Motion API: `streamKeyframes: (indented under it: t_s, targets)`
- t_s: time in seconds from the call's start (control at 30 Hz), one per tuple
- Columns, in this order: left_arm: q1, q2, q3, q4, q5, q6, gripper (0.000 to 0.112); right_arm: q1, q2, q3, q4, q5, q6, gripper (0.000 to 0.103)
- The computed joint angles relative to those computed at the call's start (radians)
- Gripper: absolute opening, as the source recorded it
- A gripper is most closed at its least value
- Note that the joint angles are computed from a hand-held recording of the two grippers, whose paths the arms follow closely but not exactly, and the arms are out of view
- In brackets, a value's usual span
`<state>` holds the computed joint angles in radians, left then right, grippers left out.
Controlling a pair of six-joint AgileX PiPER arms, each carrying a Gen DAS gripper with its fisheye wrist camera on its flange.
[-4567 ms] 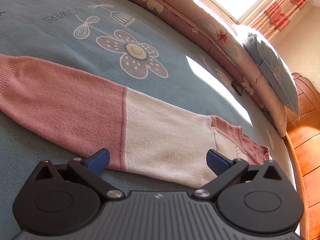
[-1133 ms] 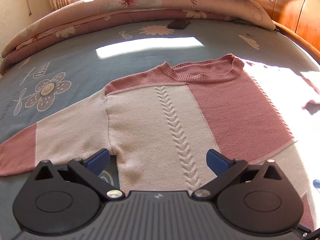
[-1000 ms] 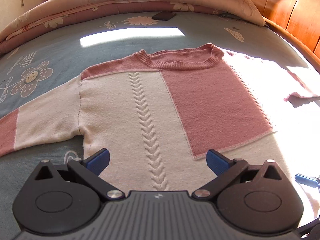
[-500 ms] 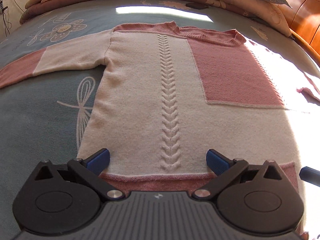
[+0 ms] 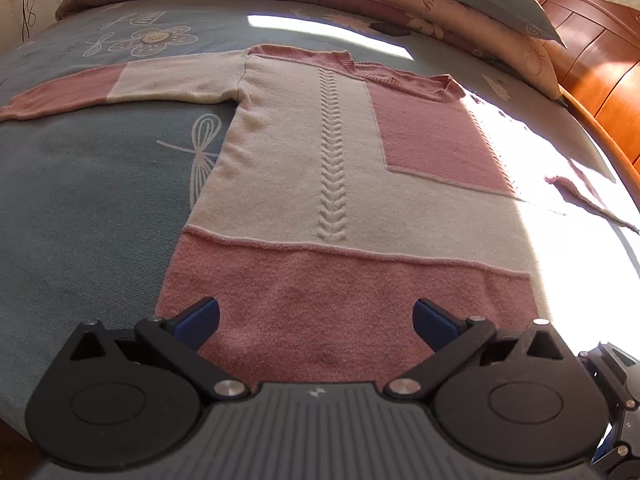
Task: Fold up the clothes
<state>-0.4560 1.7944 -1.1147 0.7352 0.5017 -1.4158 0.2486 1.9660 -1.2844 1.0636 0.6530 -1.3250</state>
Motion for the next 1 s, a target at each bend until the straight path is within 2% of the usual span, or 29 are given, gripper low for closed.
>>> streamKeyframes:
  t_s: [0.1, 0.23, 0.27, 0.37, 0.5, 0.6, 0.63, 0.7, 0.83, 0.93, 1.0]
  targets:
    - [-0.041, -0.012, 0.035, 0.091, -0.03, -0.041, 0.102, -0.051, -0.124, 0.162, 0.162, -0.029, -0.176, 0.103]
    - [-0.087, 0.031, 0.037, 0.13, -0.053, -0.017, 0.102, -0.166, -0.227, 0.296, 0.291, 0.01, -0.332, 0.103]
    - [-0.095, 0.039, 0.043, 0.142, -0.065, -0.029, 0.102, -0.193, -0.228, 0.302, 0.292, 0.027, -0.333, 0.103]
    - [-0.148, 0.053, 0.074, 0.313, -0.044, -0.21, 0.102, -0.276, -0.225, 0.311, 0.288, 0.077, -0.331, 0.103]
    - [-0.201, 0.036, 0.121, 0.386, -0.018, -0.293, 0.102, -0.331, -0.148, 0.285, 0.364, 0.125, -0.422, 0.103]
    - [-0.226, 0.005, 0.164, 0.397, -0.016, -0.297, 0.102, -0.309, -0.092, 0.235, 0.294, 0.057, -0.288, 0.103]
    - [-0.231, -0.009, 0.177, 0.391, -0.02, -0.288, 0.102, -0.312, -0.074, 0.214, 0.243, 0.059, -0.222, 0.103]
    - [-0.234, -0.043, 0.214, 0.413, -0.035, -0.311, 0.102, -0.323, -0.071, 0.22, 0.236, 0.065, -0.211, 0.103]
    - [-0.247, -0.09, 0.264, 0.568, -0.047, -0.453, 0.102, -0.39, -0.122, 0.34, 0.37, 0.1, -0.414, 0.103]
    - [-0.244, -0.064, 0.219, 0.603, -0.049, -0.473, 0.102, -0.449, -0.168, 0.432, 0.487, 0.134, -0.58, 0.103]
    - [-0.236, -0.025, 0.158, 0.584, -0.06, -0.438, 0.102, -0.48, -0.182, 0.454, 0.549, 0.2, -0.674, 0.103]
